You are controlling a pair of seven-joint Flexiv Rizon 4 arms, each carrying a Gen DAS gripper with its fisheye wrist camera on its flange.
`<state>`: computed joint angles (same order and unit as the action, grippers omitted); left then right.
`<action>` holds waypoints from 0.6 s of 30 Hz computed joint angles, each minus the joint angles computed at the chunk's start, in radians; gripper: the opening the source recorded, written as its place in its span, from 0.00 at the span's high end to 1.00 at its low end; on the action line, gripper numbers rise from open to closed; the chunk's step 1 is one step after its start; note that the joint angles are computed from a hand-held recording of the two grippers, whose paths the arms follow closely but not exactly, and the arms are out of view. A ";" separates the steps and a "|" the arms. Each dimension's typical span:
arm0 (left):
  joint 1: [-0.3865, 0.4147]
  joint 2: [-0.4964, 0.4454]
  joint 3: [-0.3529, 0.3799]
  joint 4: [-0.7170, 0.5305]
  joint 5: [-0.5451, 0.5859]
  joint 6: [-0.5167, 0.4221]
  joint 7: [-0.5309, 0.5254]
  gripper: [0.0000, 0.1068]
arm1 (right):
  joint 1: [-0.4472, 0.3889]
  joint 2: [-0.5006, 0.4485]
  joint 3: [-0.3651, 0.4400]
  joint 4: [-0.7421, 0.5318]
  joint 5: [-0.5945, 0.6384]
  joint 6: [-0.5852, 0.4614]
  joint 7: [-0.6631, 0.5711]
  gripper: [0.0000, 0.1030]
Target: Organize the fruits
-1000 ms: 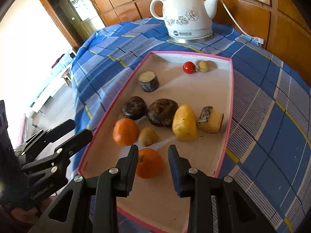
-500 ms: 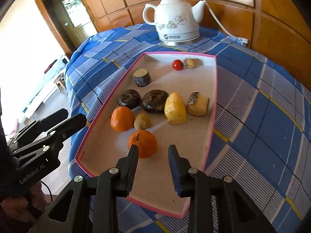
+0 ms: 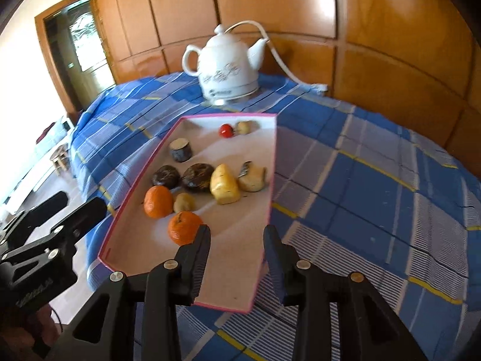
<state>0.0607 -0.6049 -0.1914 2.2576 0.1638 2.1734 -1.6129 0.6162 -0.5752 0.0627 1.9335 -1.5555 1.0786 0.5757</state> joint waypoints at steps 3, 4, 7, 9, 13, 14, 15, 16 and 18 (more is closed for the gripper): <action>-0.012 0.007 0.012 0.013 -0.001 0.033 -0.001 0.08 | 0.014 0.017 0.004 0.019 0.017 -0.045 -0.001 0.64; -0.012 0.009 0.012 0.017 0.001 0.040 -0.004 0.04 | 0.015 0.021 0.006 0.024 0.020 -0.052 0.002 0.64; -0.021 0.015 0.021 0.024 -0.003 0.047 -0.005 0.04 | 0.022 0.030 0.011 0.034 0.026 -0.077 0.008 0.64; -0.024 0.016 0.023 0.026 -0.005 0.046 -0.006 0.04 | 0.027 0.033 0.014 0.035 0.027 -0.092 0.008 0.64; -0.037 0.018 0.034 0.031 -0.019 0.052 -0.007 0.04 | 0.036 0.032 0.017 0.029 0.025 -0.111 0.003 0.64; -0.039 0.018 0.036 0.032 -0.020 0.056 -0.007 0.04 | 0.036 0.031 0.017 0.028 0.024 -0.111 0.003 0.64; -0.044 0.018 0.040 0.034 -0.025 0.061 -0.007 0.04 | 0.036 0.029 0.018 0.027 0.026 -0.112 0.002 0.64; -0.048 0.019 0.043 0.036 -0.028 0.065 -0.005 0.04 | 0.036 0.027 0.019 0.025 0.028 -0.111 0.001 0.64; -0.058 0.019 0.051 0.036 -0.039 0.071 -0.003 0.04 | 0.037 0.027 0.018 0.023 0.030 -0.110 -0.001 0.64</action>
<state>0.0023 -0.5861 -0.1405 2.2940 0.1247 2.2440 -1.6154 0.6530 -0.5486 0.0810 1.9569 -1.5255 0.9690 0.5749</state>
